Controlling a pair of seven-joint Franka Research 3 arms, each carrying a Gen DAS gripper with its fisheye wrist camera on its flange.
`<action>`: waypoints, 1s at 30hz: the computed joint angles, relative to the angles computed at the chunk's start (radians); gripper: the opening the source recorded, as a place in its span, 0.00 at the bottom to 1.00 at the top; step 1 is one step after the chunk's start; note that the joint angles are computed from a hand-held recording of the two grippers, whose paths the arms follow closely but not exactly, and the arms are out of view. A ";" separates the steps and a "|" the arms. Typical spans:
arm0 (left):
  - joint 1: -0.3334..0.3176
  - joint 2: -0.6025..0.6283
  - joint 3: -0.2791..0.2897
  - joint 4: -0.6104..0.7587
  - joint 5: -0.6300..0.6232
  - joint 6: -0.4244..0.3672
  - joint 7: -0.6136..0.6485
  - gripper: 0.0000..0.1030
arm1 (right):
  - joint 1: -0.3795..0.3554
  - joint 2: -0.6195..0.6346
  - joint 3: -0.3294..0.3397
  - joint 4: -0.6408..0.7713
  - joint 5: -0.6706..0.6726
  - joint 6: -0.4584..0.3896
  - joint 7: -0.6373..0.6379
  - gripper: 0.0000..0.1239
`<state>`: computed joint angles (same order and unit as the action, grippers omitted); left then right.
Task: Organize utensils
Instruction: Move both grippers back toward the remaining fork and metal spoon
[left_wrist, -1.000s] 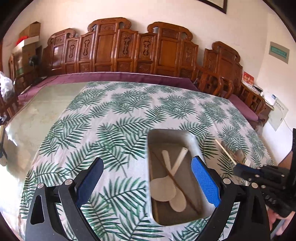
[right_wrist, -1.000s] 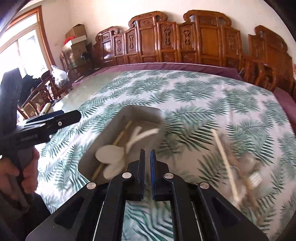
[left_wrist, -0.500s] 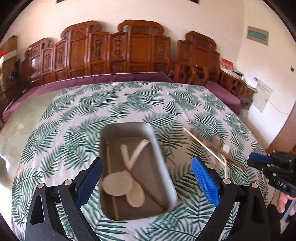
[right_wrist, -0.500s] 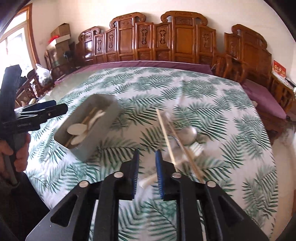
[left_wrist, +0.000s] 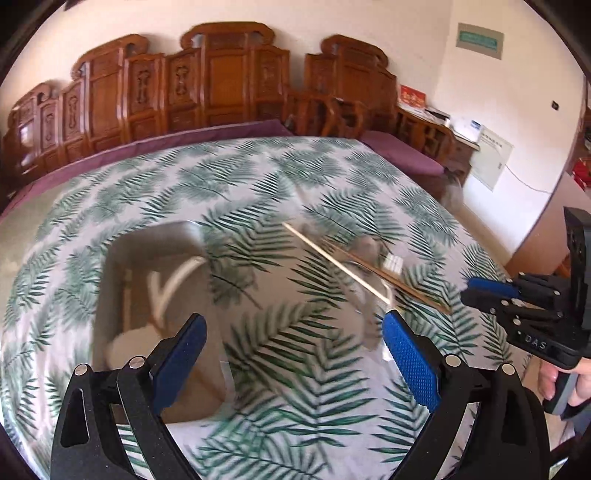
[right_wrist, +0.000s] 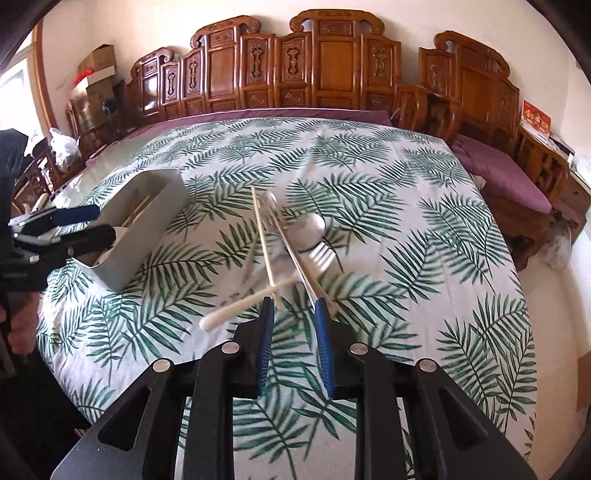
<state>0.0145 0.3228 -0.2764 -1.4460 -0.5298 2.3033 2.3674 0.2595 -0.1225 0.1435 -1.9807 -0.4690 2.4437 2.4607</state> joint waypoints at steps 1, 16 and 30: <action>-0.005 -0.003 -0.002 -0.009 0.005 0.002 0.002 0.90 | -0.001 -0.008 -0.002 -0.013 0.003 0.008 0.003 0.20; -0.066 0.098 -0.026 0.061 0.078 -0.134 -0.087 0.59 | -0.046 -0.046 -0.005 -0.105 0.067 0.049 -0.035 0.20; -0.084 0.177 -0.049 0.148 0.091 -0.260 -0.162 0.25 | -0.049 -0.045 0.001 -0.099 0.063 0.042 -0.037 0.20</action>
<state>-0.0699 0.4999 -0.3249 -1.2976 -0.4386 2.0436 2.2049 0.2105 -0.1672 0.1444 -2.0800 -0.4058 2.4857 2.4241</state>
